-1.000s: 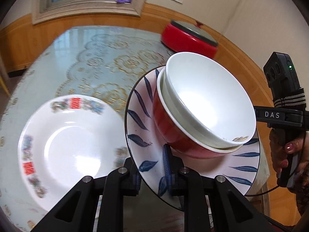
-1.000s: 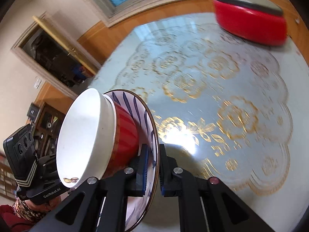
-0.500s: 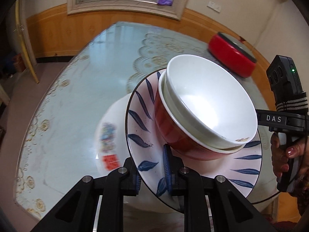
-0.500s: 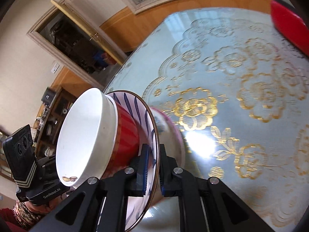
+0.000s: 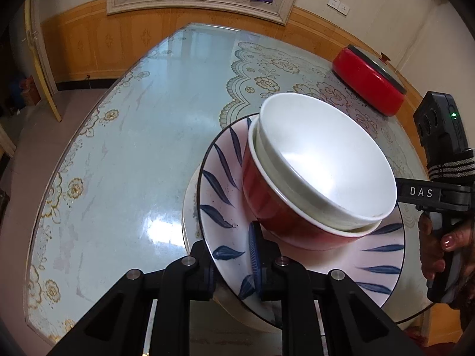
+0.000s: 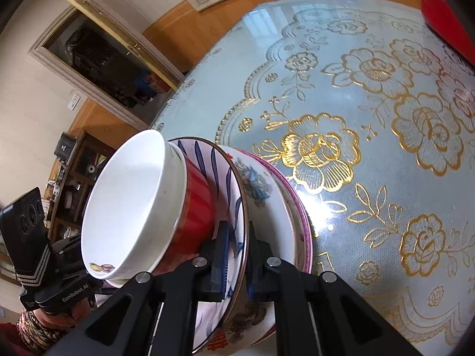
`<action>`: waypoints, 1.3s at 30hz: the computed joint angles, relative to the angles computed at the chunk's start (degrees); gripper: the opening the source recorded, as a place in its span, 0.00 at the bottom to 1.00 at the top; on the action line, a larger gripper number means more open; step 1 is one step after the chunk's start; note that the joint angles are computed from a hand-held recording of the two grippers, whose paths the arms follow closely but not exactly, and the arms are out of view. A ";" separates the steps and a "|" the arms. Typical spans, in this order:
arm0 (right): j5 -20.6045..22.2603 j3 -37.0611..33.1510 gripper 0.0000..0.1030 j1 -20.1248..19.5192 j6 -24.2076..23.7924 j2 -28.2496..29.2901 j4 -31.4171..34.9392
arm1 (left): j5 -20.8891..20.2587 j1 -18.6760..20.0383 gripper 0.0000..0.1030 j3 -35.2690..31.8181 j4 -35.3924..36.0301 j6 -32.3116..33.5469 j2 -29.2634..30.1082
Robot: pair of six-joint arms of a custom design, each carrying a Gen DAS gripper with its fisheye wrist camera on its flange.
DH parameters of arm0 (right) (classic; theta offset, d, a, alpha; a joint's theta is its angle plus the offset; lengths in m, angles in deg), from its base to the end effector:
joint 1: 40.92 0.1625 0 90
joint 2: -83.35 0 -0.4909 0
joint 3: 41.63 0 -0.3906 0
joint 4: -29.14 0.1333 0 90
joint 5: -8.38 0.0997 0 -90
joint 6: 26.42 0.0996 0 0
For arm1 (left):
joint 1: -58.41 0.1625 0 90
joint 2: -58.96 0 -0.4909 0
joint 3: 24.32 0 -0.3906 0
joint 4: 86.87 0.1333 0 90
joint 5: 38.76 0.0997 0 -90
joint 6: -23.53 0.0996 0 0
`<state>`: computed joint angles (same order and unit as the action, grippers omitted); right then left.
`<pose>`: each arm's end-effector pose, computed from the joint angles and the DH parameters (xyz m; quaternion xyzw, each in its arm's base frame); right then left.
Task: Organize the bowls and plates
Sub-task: 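Lower the blue-leaf plate onto the red-print plate stack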
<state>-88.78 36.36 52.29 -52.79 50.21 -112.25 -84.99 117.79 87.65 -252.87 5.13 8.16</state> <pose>0.1654 -0.7903 0.0686 0.2509 -0.9643 0.0433 0.0725 -0.1384 -0.6309 0.1567 0.0501 0.9201 -0.2623 0.2866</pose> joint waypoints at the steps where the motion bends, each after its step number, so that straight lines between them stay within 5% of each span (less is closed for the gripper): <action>1: -0.05 -0.12 0.09 0.00 0.65 0.30 -0.18 | -0.02 -0.02 0.16 -0.08 -0.01 0.32 0.07; 32: -8.13 4.77 0.16 2.40 4.41 -1.04 -8.72 | 2.08 0.12 0.17 0.27 -6.71 9.92 1.62; 39: -11.29 6.49 0.21 3.12 2.86 -1.80 -12.51 | -0.22 0.72 0.17 0.44 -8.45 10.26 1.81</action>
<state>-100.07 42.85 55.41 -49.94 48.40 -124.75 -85.21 118.51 88.09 -261.33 15.39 9.96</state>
